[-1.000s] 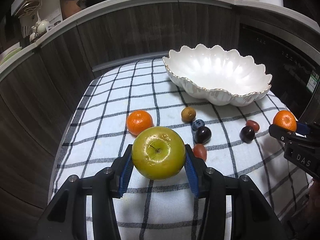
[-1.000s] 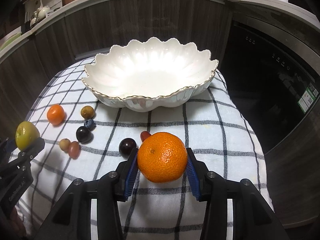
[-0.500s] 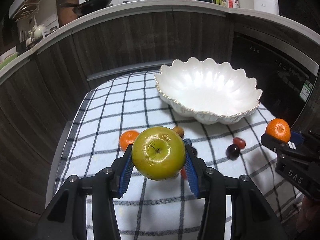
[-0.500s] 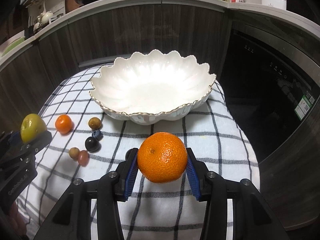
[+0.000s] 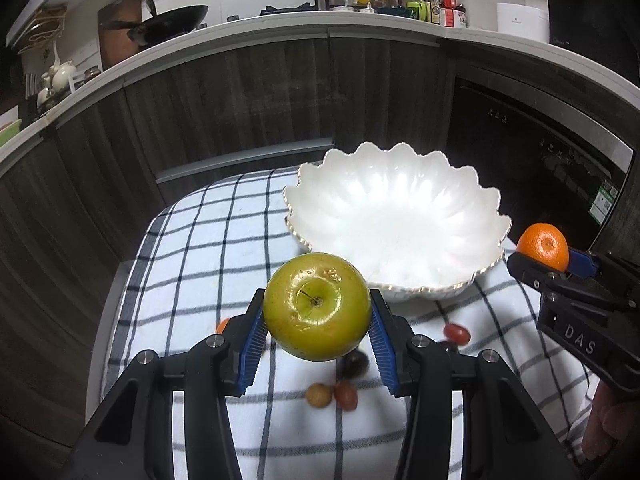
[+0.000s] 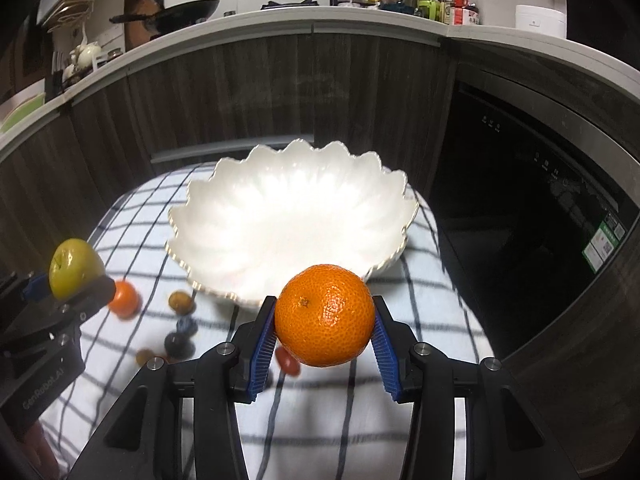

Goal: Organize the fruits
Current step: 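Lift the apple with the left tool while the right tool carries the mandarin over the bowl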

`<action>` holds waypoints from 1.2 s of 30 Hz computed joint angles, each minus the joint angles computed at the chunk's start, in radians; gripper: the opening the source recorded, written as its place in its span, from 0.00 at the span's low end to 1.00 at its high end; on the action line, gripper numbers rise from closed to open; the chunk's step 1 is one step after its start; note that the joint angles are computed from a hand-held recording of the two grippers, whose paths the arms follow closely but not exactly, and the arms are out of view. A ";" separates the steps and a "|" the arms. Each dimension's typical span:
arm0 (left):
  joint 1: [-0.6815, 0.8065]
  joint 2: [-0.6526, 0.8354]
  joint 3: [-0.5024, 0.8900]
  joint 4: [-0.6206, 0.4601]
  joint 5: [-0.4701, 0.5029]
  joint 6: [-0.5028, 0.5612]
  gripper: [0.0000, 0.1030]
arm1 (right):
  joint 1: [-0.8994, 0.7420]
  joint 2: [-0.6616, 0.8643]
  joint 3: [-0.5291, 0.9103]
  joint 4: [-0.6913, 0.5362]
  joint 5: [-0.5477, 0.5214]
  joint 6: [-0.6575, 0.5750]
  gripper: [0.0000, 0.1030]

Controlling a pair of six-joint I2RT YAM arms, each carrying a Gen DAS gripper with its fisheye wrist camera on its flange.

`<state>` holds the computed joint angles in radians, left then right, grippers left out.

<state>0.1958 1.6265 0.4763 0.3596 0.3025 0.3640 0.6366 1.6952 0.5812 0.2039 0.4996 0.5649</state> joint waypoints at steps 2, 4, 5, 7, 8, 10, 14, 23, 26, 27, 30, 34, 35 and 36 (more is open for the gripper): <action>-0.017 0.007 0.017 -0.005 -0.007 -0.011 0.46 | -0.031 -0.002 0.010 0.009 -0.007 -0.025 0.45; -0.039 0.019 0.038 -0.008 -0.015 -0.019 0.46 | -0.052 0.000 0.017 0.018 -0.009 -0.046 0.45; -0.049 0.028 0.053 -0.013 -0.016 -0.025 0.46 | -0.067 0.004 0.025 0.022 -0.013 -0.061 0.45; -0.070 0.046 0.080 -0.024 -0.021 -0.033 0.46 | -0.092 0.014 0.038 0.028 -0.021 -0.084 0.45; -0.080 0.054 0.092 -0.027 -0.023 -0.036 0.46 | -0.099 0.018 0.045 0.030 -0.024 -0.090 0.45; -0.100 0.078 0.123 -0.034 -0.030 -0.041 0.46 | -0.119 0.030 0.055 0.041 -0.028 -0.107 0.45; -0.126 0.127 0.187 -0.047 -0.039 -0.050 0.46 | -0.156 0.054 0.082 0.054 -0.033 -0.134 0.45; -0.175 0.255 0.347 -0.084 -0.042 -0.059 0.46 | -0.259 0.148 0.189 0.058 -0.104 -0.187 0.45; -0.189 0.307 0.403 -0.097 -0.045 -0.062 0.46 | -0.282 0.175 0.223 0.051 -0.118 -0.199 0.45; -0.194 0.321 0.418 -0.102 -0.049 -0.062 0.46 | -0.291 0.189 0.241 0.048 -0.124 -0.206 0.45; -0.205 0.371 0.478 -0.132 -0.055 -0.064 0.46 | -0.307 0.219 0.280 0.035 -0.138 -0.215 0.45; -0.210 0.425 0.553 -0.172 -0.052 -0.076 0.46 | -0.320 0.254 0.325 0.022 -0.148 -0.226 0.45; -0.212 0.438 0.571 -0.181 -0.053 -0.076 0.46 | -0.322 0.265 0.339 0.019 -0.153 -0.230 0.45; -0.212 0.445 0.582 -0.186 -0.053 -0.076 0.46 | -0.325 0.272 0.346 0.019 -0.159 -0.234 0.45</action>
<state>-0.0164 2.0716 1.0586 0.1735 0.2495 0.2877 0.3115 1.9670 0.9269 0.2226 0.3403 0.3309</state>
